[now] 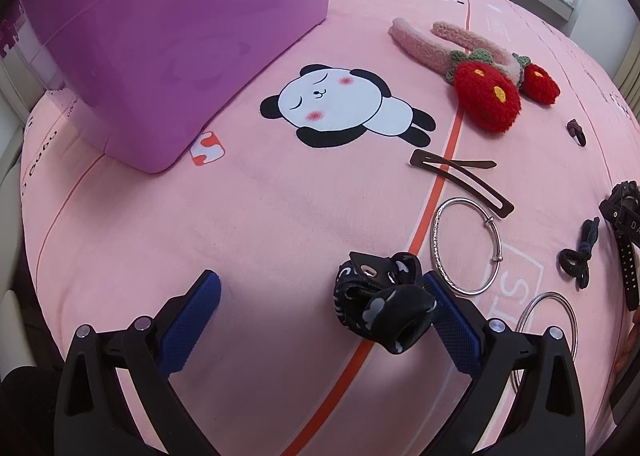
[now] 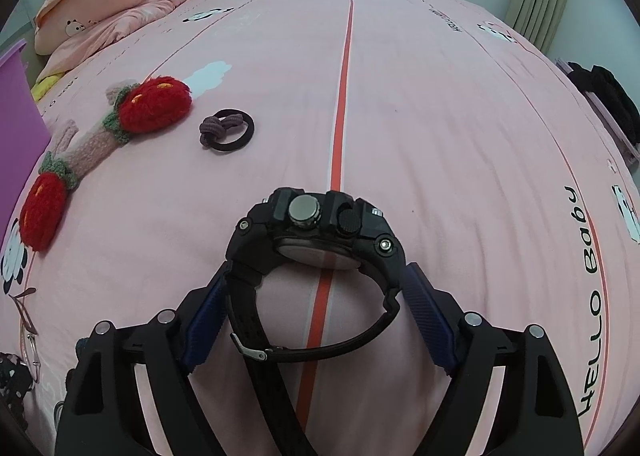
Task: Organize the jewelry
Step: 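Grasp the black hair clip with the left tool while the right tool grasps the black watch, then carry the hair clip with the left tool while the right tool carries the watch to the tub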
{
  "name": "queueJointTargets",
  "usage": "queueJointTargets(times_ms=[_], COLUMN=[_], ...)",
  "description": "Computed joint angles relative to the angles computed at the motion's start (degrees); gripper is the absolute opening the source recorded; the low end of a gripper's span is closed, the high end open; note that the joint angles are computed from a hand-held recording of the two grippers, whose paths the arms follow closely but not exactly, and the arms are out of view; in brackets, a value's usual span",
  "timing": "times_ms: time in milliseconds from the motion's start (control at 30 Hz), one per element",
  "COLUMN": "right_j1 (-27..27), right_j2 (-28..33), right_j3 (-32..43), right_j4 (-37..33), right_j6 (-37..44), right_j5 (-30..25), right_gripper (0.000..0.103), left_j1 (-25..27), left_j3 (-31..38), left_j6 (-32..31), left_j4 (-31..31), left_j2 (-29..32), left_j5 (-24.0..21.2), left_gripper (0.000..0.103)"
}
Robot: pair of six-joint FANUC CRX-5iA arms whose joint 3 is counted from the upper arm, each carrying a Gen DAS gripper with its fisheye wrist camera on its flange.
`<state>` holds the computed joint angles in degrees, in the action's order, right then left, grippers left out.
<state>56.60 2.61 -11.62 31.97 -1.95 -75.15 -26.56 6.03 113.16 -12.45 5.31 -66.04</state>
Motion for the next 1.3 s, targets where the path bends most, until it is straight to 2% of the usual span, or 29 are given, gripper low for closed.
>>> queueJointTargets(times_ms=[133, 200, 333, 533, 567, 600, 767, 1300], right_j1=[0.28, 0.59, 1.02, 0.84, 1.02, 1.25, 2.38, 9.48], right_j2=[0.31, 0.13, -0.10, -1.34, -1.44, -1.59, -2.38, -7.06], right_j3=[0.45, 0.30, 0.12, -0.04, -0.02, -0.09, -0.39, -2.92], right_j4=[0.06, 0.36, 0.66, -0.39, -0.45, -0.47, -0.74, 0.96], right_j6=[0.12, -0.04, -0.06, 0.06, -0.12, -0.31, -0.72, -7.14], right_j5=[-0.46, -0.27, -0.44, 0.20, 0.11, 0.02, -0.23, -3.18], right_gripper=[0.076, 0.067, 0.067, 0.066, 0.066, 0.066, 0.066, 0.066], left_j1=[0.10, 0.22, 0.21, -0.22, -0.34, -0.66, 0.72, -0.53], left_j3=[-0.18, -0.43, -0.79, -1.68, -1.86, -1.67, -3.07, -4.20], left_j6=[-0.36, -0.70, -1.39, -4.42, -4.89, -4.84, -5.12, -5.06], left_j4=[0.15, 0.57, 1.08, 2.51, 2.64, 2.26, 4.65, 3.23], left_j2=[-0.11, -0.26, -0.68, -1.61, -1.83, -1.83, -2.82, -5.67], left_j5=[0.36, 0.61, 0.80, 2.26, 2.59, 2.45, 3.49, 5.05], left_gripper=[0.097, 0.096, 0.089, 0.057, 0.044, 0.037, 0.035, 0.034])
